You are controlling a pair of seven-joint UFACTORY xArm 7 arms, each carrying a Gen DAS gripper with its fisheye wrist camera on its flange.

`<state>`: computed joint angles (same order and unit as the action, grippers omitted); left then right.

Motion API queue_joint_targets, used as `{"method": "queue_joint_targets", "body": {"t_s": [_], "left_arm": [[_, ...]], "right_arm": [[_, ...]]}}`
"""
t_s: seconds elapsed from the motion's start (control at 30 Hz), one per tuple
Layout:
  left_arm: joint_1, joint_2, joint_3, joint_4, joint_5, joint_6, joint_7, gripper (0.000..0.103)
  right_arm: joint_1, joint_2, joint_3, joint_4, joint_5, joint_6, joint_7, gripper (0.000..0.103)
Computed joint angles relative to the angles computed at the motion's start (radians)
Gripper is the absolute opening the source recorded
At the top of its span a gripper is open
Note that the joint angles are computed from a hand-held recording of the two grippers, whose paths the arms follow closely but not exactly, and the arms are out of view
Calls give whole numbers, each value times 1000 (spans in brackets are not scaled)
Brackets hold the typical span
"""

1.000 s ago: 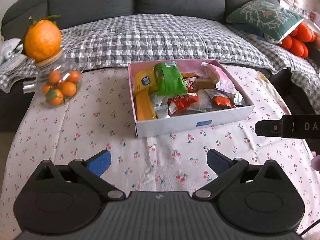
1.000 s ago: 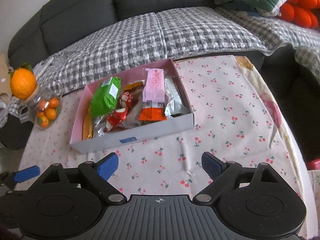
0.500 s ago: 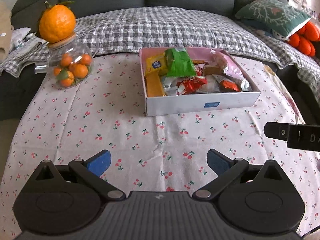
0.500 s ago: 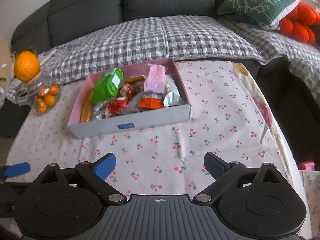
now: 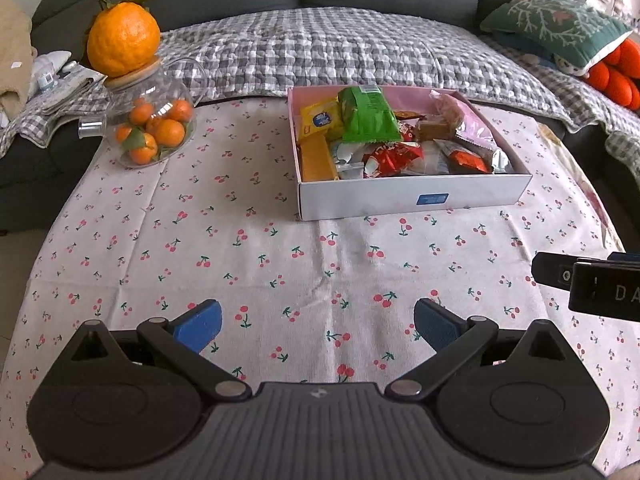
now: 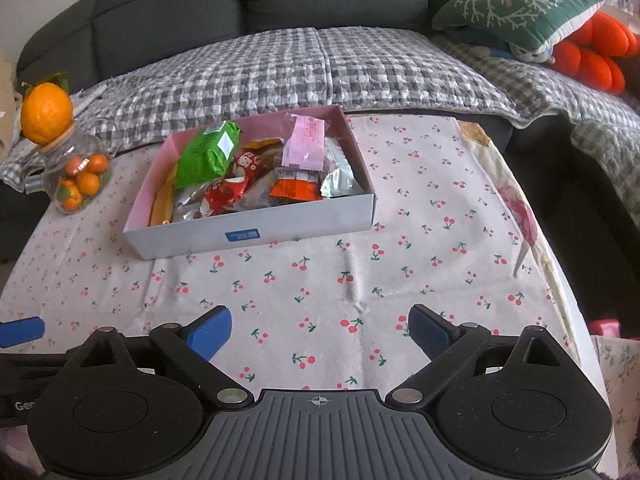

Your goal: Organize snacks

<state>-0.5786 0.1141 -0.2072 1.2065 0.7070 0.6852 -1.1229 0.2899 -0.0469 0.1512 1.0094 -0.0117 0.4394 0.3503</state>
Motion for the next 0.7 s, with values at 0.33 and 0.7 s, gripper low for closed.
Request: {"method": "queue_joint_targets", "body": {"t_s": [0.33,0.7], "left_arm": [[3,-11,-3,-12,-4,-12,-10,103],[4,-12,-6,-15,-7,-15,-4,103]], "right_arm": [[4,-13,3,-11,2,-18,-11,97],[8,-6,2,-7,20,-9,-24,97]]}}
